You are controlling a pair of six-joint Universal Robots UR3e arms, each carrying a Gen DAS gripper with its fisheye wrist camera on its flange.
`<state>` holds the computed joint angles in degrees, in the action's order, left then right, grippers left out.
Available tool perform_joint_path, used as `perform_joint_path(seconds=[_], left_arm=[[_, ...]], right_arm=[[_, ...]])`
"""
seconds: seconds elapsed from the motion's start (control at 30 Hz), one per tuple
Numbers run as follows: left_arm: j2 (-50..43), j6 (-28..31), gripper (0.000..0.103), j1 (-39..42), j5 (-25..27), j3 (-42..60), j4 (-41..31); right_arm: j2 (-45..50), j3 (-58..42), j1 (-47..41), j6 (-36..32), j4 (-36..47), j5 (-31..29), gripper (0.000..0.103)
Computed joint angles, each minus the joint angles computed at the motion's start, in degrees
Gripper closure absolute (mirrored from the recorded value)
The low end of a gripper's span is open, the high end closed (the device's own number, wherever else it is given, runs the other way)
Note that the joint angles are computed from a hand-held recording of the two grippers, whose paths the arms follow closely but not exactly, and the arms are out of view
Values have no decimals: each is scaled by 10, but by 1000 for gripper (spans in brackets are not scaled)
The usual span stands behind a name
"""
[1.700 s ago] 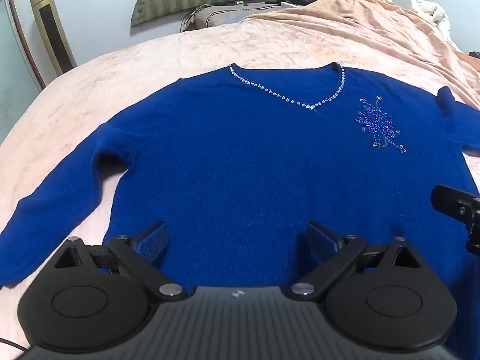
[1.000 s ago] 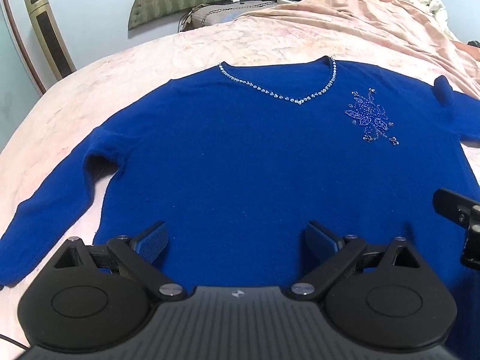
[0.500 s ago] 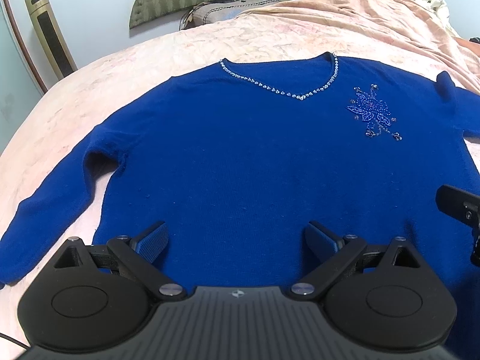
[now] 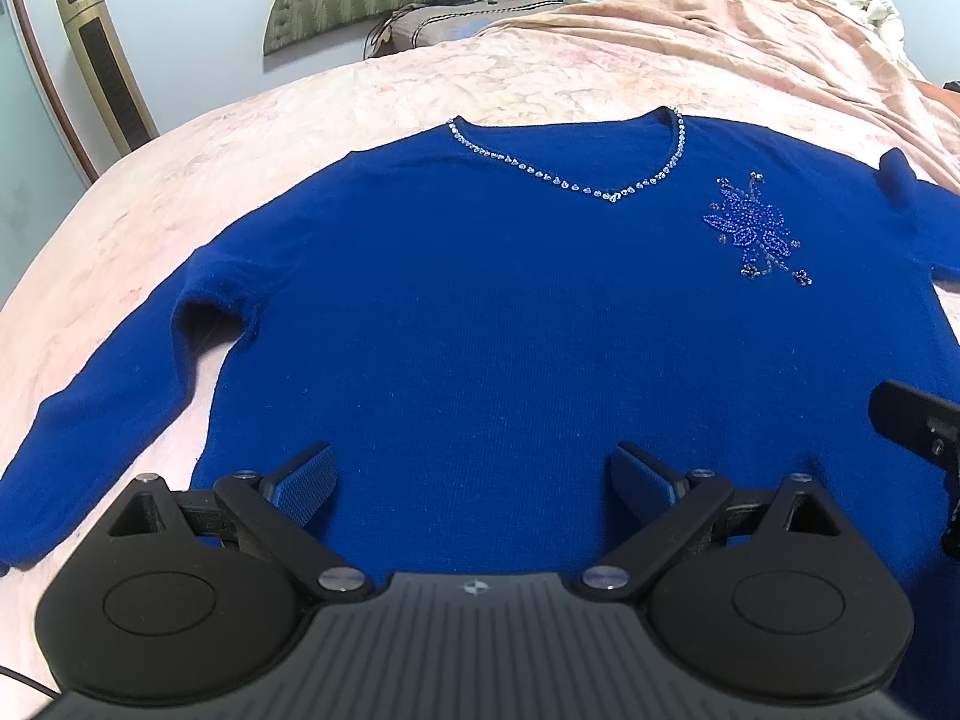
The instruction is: Fold small clothes
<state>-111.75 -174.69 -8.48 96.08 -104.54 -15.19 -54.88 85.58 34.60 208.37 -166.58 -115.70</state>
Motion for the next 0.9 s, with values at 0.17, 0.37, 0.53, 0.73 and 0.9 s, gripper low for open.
perform_joint_path(seconds=[0.17, 0.37, 0.53, 0.73, 0.9], left_arm=[[-1, -1, 4, -2, 5, 0, 5], [-4, -5, 4, -2, 9, 0, 11], [-4, -4, 4, -3, 11, 0, 9], [-5, -8, 4, -3, 11, 5, 2], [-5, -6, 4, -3, 8, 10, -6]], right_arm=[[-5, 13, -4, -9, -24, 14, 0], [-5, 25, -2, -9, -59, 8, 0], [-5, 36, -2, -17, -77, 7, 0], [18, 32, 15, -58, -146, -31, 0], [2, 23, 6, -32, -85, -24, 0]])
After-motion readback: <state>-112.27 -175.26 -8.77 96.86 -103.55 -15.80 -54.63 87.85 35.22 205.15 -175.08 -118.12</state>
